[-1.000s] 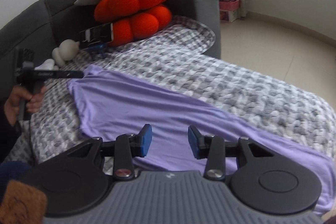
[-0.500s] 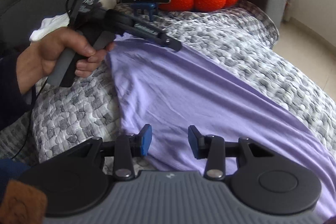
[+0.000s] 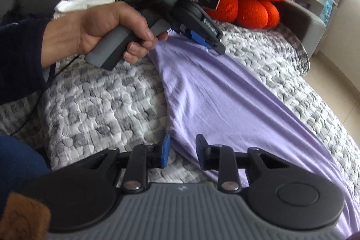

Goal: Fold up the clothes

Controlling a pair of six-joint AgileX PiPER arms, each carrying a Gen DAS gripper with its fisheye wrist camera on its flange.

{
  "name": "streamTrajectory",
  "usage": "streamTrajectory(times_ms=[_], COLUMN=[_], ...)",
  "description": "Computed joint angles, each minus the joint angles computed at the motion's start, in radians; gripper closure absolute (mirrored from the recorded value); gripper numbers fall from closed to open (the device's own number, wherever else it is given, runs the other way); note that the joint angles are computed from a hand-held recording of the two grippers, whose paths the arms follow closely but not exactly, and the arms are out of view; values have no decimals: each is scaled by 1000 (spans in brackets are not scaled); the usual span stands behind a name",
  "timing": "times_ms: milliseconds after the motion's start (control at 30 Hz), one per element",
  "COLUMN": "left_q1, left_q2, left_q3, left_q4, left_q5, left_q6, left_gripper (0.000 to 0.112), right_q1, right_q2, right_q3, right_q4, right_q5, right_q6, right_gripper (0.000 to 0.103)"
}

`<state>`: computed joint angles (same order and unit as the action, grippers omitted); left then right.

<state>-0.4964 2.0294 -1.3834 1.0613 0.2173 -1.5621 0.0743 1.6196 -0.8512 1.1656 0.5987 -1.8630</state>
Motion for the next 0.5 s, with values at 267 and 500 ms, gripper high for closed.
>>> streamTrajectory(times_ms=[267, 500], left_q1=[-1, -20], left_q2=[-5, 20], left_q3=[30, -12], left_q4=[66, 30], left_q5=[32, 112], left_q6=[-60, 28], left_gripper=[77, 81], right_q1=[131, 117], right_q2=[47, 5], right_q3=[11, 40], right_q4=[34, -33], right_q5=[-152, -127], right_q6=[-74, 28], right_gripper=[93, 97])
